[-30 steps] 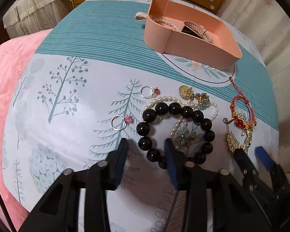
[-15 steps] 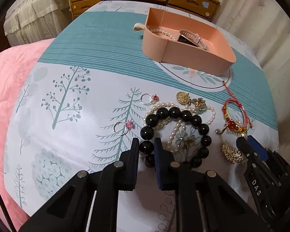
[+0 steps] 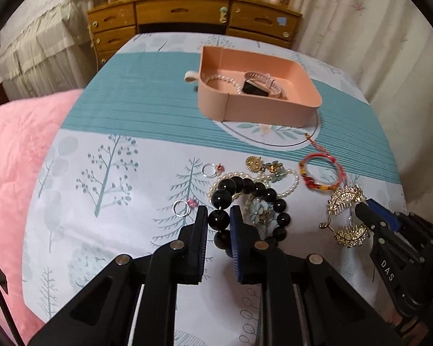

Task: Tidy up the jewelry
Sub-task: 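Grasp the black bead bracelet with the left gripper while the right grasps gold chains, then drop the black bracelet and gold chains into the pink tray with both grippers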

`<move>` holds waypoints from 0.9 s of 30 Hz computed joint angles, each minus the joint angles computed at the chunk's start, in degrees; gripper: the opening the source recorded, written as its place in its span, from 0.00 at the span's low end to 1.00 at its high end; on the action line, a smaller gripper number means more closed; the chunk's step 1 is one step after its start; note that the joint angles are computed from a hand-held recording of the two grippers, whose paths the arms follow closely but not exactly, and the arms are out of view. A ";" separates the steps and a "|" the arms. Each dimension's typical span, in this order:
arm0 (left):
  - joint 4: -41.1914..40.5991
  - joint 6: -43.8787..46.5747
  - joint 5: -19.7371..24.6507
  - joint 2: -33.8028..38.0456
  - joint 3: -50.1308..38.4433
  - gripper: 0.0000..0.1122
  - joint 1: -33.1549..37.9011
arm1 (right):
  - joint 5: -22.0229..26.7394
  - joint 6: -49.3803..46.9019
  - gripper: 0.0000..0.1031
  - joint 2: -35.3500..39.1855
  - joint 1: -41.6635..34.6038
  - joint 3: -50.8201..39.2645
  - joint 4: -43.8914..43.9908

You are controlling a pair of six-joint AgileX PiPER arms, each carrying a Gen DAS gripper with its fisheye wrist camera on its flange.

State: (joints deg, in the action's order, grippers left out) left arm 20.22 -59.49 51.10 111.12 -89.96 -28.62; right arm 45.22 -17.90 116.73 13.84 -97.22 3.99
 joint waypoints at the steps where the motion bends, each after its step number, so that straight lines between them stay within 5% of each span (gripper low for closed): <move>1: 0.38 0.23 -0.37 -0.47 0.25 0.11 -0.11 | 0.16 -0.25 0.11 -0.23 -0.03 -0.05 0.12; 14: -3.35 10.56 5.57 -0.11 -11.03 0.11 2.20 | 5.06 -1.30 0.11 1.46 0.12 -9.61 3.65; 20: -4.04 16.98 11.83 3.60 -23.03 0.11 3.43 | 9.53 0.87 0.11 6.80 1.17 -21.09 4.29; 27: -3.65 20.79 12.62 8.31 -33.80 0.11 5.32 | 15.91 3.60 0.11 16.89 2.24 -41.38 6.13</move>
State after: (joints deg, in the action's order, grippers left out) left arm 16.58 -38.70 63.72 119.43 -123.77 -23.31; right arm 61.13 -14.30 133.61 16.08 -138.59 10.12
